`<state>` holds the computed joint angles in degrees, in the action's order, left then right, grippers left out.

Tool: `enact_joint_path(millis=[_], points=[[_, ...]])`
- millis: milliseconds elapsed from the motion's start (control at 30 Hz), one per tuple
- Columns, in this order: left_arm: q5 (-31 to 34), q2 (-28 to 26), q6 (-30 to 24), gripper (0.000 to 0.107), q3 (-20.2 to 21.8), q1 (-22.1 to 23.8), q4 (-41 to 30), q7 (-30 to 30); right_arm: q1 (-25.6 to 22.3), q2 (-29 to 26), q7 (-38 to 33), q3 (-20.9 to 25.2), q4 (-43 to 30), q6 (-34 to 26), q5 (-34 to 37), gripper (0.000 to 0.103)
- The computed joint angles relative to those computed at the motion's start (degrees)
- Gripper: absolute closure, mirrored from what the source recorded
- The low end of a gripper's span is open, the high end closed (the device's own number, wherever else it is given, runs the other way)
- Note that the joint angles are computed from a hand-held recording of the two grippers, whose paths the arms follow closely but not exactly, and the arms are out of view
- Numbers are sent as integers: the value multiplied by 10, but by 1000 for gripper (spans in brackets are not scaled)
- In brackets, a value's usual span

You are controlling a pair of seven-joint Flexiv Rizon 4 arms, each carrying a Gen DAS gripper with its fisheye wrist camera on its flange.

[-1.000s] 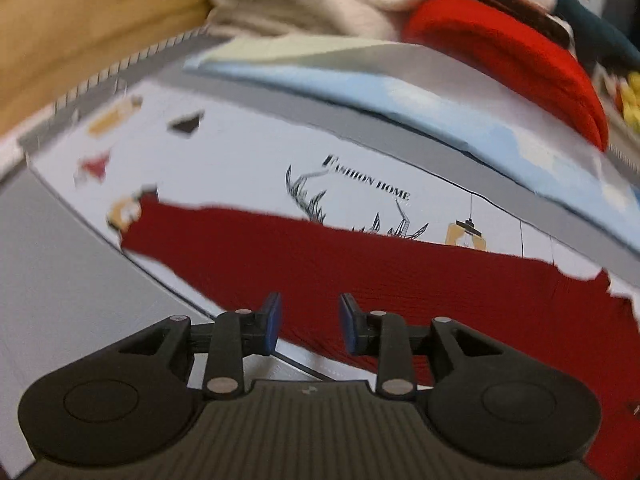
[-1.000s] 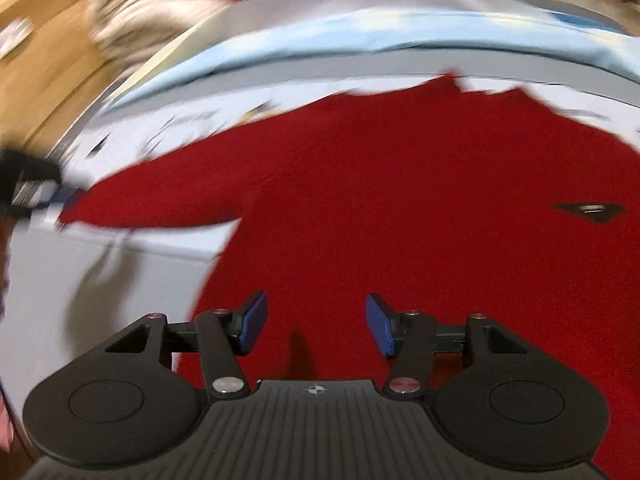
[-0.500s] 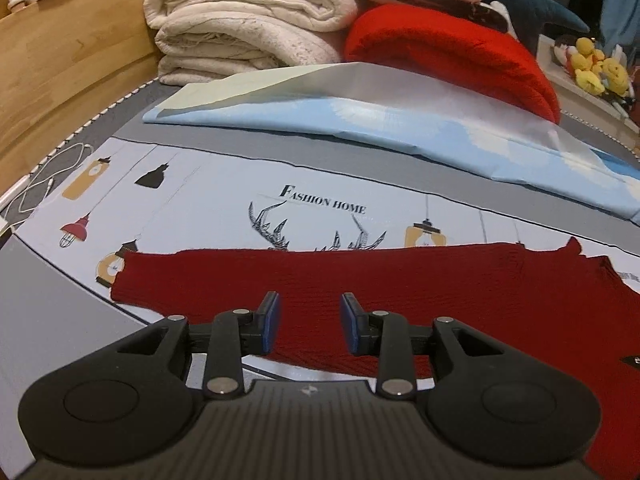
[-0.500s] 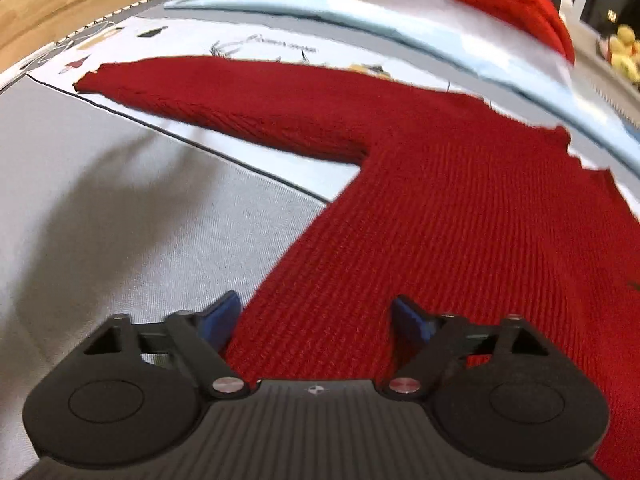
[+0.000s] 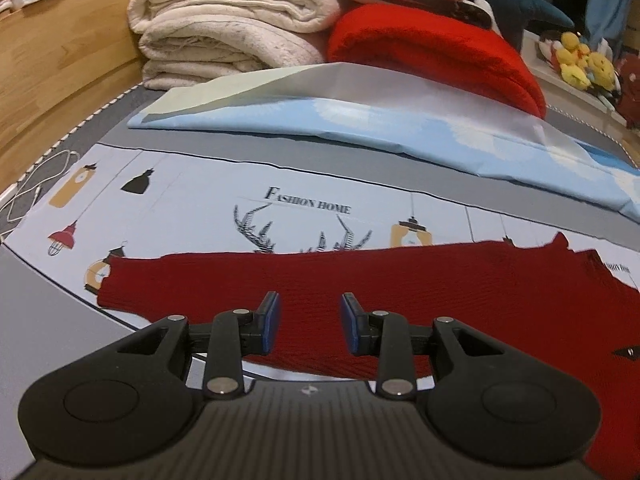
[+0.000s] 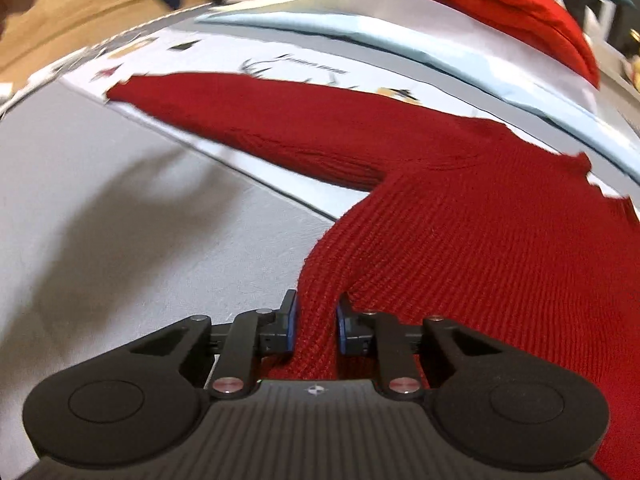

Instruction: Fold small clothes

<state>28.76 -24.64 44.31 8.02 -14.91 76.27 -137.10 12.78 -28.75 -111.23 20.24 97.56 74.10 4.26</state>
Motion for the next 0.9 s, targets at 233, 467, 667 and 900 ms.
enact_joint_path(millis=[233,467,667,900], points=[[-20,-21,11,70,-10,-5,-16,5,-24,17,19,0,-13,-40,43,74],[-31,-52,7,70,-11,-23,-46,30,-73,47,-101,25,-36,-49,139,60],[-33,-73,3,70,-10,-41,-66,56,-103,26,-72,-52,-81,28,144,56],[-49,-96,-2,70,-7,-50,-91,60,-136,-68,154,-214,-192,19,63,56]])
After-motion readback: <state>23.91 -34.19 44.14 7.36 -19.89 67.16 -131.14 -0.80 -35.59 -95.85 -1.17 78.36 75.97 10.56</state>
